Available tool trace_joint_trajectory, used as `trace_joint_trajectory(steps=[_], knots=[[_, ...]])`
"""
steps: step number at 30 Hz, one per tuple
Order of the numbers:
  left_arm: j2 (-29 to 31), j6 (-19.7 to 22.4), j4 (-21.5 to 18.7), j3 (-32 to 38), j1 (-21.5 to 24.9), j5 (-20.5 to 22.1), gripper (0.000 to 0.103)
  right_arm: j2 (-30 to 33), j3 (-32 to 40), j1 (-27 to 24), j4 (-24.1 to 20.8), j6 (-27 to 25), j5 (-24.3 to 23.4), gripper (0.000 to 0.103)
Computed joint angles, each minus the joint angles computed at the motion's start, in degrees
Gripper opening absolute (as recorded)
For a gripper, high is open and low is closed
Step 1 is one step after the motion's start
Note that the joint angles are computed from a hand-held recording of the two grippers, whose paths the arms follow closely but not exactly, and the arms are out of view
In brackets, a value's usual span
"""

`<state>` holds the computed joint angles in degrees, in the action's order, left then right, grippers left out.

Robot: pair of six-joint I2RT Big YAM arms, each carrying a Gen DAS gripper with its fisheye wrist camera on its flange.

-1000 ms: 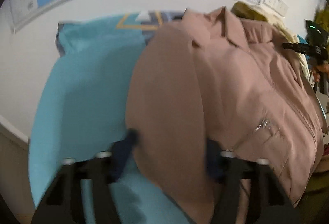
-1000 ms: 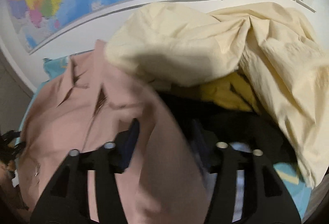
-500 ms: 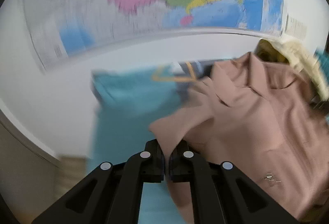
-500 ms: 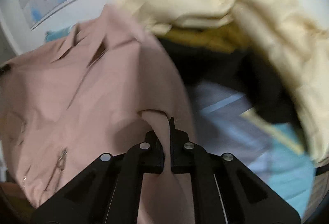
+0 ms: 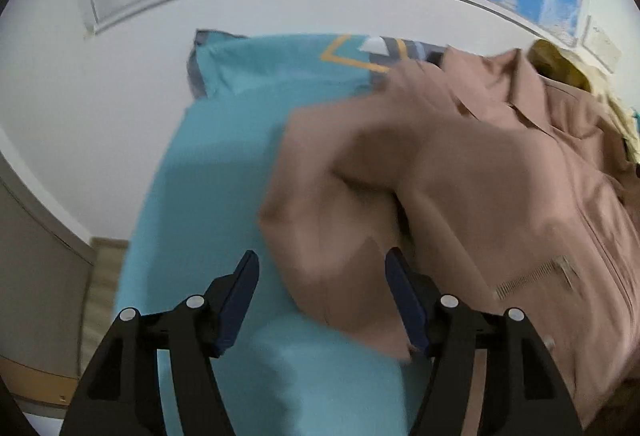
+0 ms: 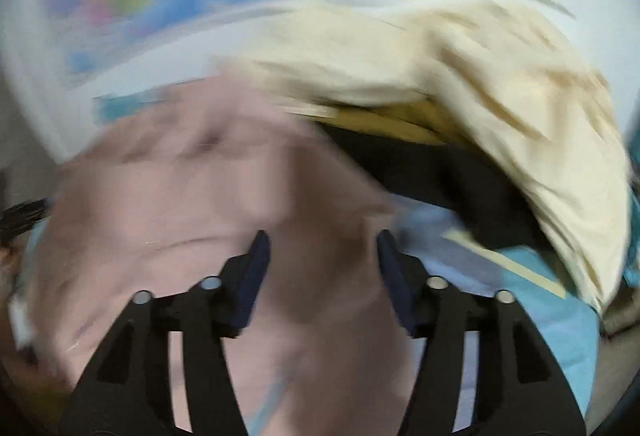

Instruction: Fold large clothes

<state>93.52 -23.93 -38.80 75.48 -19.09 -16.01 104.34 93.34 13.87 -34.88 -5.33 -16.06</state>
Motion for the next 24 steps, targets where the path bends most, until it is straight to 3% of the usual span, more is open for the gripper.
trace_joint_trajectory(steps=[5, 6, 8, 11, 12, 15, 16, 19, 21, 24], knots=[[2.45, -1.87, 0.57, 0.57, -1.93, 0.42, 0.06, 0.95, 1.3, 10.62, -8.25, -15.63, -10.02, 0.073], [2.65, -1.83, 1.02, 0.72, -2.03, 0.05, 0.056, 1.42, 1.65, 12.57, -9.97, -18.24, -10.53, 0.073], [3.13, -2.58, 1.65, 0.96, -2.24, -0.58, 0.034, 2.36, 1.97, 16.39, -12.26, -22.99, -11.93, 0.077], [2.78, -3.87, 1.12, 1.02, -1.84, -1.51, 0.011, 2.23, -0.69, 21.1, -12.18, -29.18, -11.61, 0.084], [2.73, -4.34, 0.41, 1.31, -2.03, -2.76, 0.009, 2.61, -0.99, 22.64, -12.16, -30.83, -10.06, 0.085], [2.66, -5.27, -1.92, 2.63, -2.47, -5.94, 0.006, 2.24, -4.97, 26.2, -6.05, -33.96, -1.26, 0.082], [2.41, -5.31, -2.3, 3.01, -2.81, -7.45, 0.006, 2.15, -5.65, 26.46, -4.69, -34.19, 0.2, 0.067], [1.1, -5.46, -3.87, 4.28, -3.39, -11.38, 0.005, 2.39, -3.05, 24.99, -7.54, -29.3, -1.99, 0.006], [0.17, -4.83, -4.83, 4.98, -3.64, -14.53, 0.005, 1.23, -1.8, 20.94, -9.0, -22.93, -9.79, 0.004], [-1.91, -1.57, -6.33, 5.77, -4.51, -22.51, 0.006, -0.96, -2.94, 16.93, -4.02, -14.65, -9.58, 0.004]])
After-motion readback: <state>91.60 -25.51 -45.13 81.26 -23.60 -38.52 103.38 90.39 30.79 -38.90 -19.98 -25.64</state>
